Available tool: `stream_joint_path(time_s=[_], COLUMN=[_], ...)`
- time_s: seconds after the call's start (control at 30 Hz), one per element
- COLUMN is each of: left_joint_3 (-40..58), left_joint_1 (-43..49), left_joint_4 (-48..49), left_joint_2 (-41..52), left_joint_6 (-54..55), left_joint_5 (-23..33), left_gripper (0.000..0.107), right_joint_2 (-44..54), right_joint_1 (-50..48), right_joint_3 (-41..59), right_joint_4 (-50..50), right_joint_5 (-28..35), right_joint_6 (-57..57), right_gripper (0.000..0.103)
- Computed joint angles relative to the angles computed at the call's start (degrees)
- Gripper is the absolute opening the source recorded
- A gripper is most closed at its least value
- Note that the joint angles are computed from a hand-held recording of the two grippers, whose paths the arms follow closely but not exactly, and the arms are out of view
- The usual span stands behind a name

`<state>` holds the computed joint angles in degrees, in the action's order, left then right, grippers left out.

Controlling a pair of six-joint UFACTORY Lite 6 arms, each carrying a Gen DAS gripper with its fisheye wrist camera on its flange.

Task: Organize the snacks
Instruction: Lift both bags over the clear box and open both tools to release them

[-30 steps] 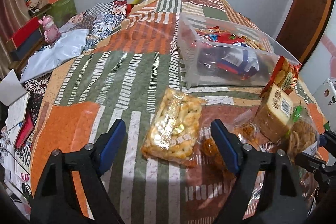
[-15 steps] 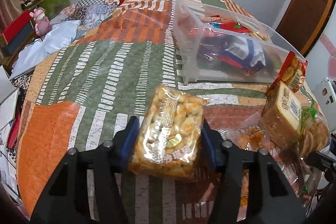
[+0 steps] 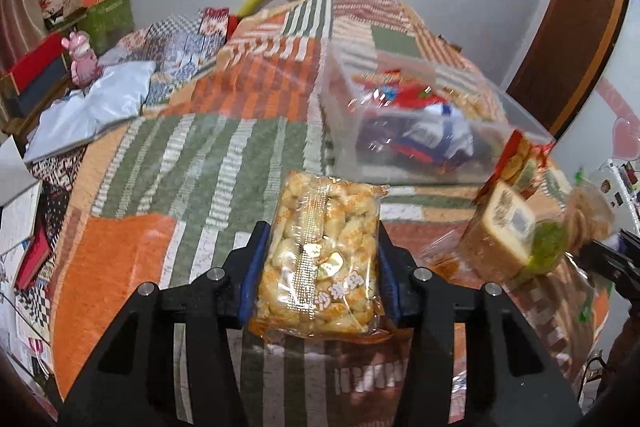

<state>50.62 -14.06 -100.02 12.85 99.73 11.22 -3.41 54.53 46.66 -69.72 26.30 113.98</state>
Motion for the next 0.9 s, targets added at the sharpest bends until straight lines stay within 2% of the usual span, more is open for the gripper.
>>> stream_joint_path(time_s=[0.4, 0.9], left_joint_3=[5.0, 23.7], left_joint_1=[-4.5, -10.4], left_joint_4=[10.5, 28.0], left_joint_2=[-3.4, 8.3], left_joint_6=[-13.6, -33.3], left_joint_5=[0.1, 0.1], left_gripper=[0.048, 0.048], right_joint_2=[-1.3, 2.3], right_joint_1=[-6.3, -15.4], right_joint_3=[5.1, 9.5], right_joint_4=[-0.1, -1.3], right_joint_5=[2.1, -2.0], right_joint_6=[-6.4, -10.8], right_gripper=[0.038, 0.038])
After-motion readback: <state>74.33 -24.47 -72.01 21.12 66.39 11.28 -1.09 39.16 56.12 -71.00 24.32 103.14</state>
